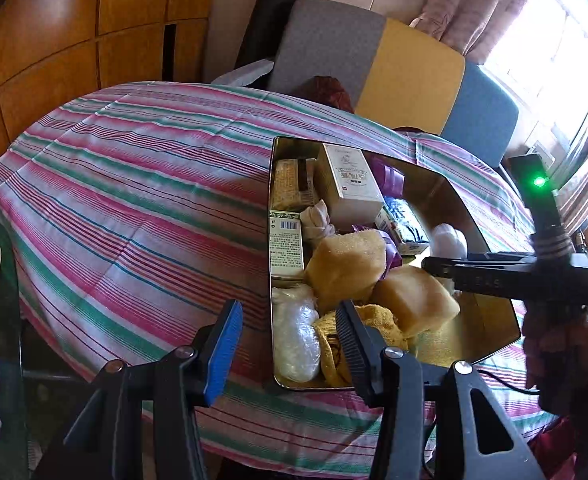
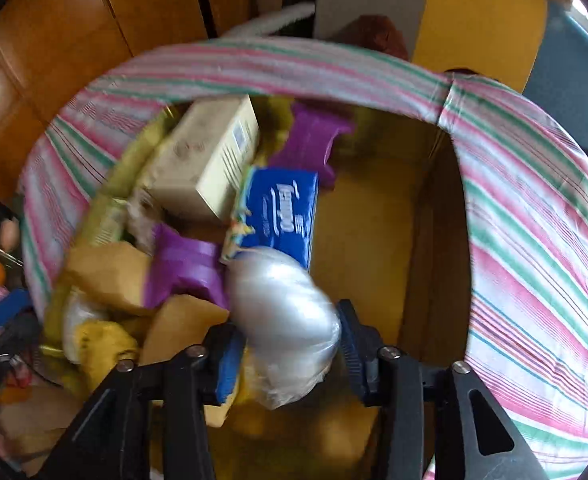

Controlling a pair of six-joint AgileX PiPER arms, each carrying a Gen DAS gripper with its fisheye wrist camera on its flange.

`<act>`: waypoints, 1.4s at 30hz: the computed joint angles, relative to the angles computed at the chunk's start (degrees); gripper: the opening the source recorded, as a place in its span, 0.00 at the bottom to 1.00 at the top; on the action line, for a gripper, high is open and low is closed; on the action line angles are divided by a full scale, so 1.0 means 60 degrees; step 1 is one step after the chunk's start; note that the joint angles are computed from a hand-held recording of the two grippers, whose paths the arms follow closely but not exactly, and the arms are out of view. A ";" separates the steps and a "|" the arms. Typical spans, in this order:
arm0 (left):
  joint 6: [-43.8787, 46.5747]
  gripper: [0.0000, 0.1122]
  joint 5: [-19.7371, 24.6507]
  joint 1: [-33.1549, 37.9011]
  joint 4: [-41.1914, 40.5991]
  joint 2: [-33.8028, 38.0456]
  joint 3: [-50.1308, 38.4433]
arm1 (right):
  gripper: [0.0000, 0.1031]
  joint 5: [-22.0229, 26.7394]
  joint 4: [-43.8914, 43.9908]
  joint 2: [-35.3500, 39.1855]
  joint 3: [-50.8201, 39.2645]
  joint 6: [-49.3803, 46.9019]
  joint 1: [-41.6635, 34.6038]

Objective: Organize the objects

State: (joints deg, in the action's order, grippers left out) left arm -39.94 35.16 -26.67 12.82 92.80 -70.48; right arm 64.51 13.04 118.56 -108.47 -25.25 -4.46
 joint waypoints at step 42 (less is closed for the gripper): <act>-0.4925 0.76 0.1855 -0.2596 0.5488 -0.0246 -0.0706 | 0.82 -0.5331 0.3098 -0.5512 0.7481 -0.2473 -0.1250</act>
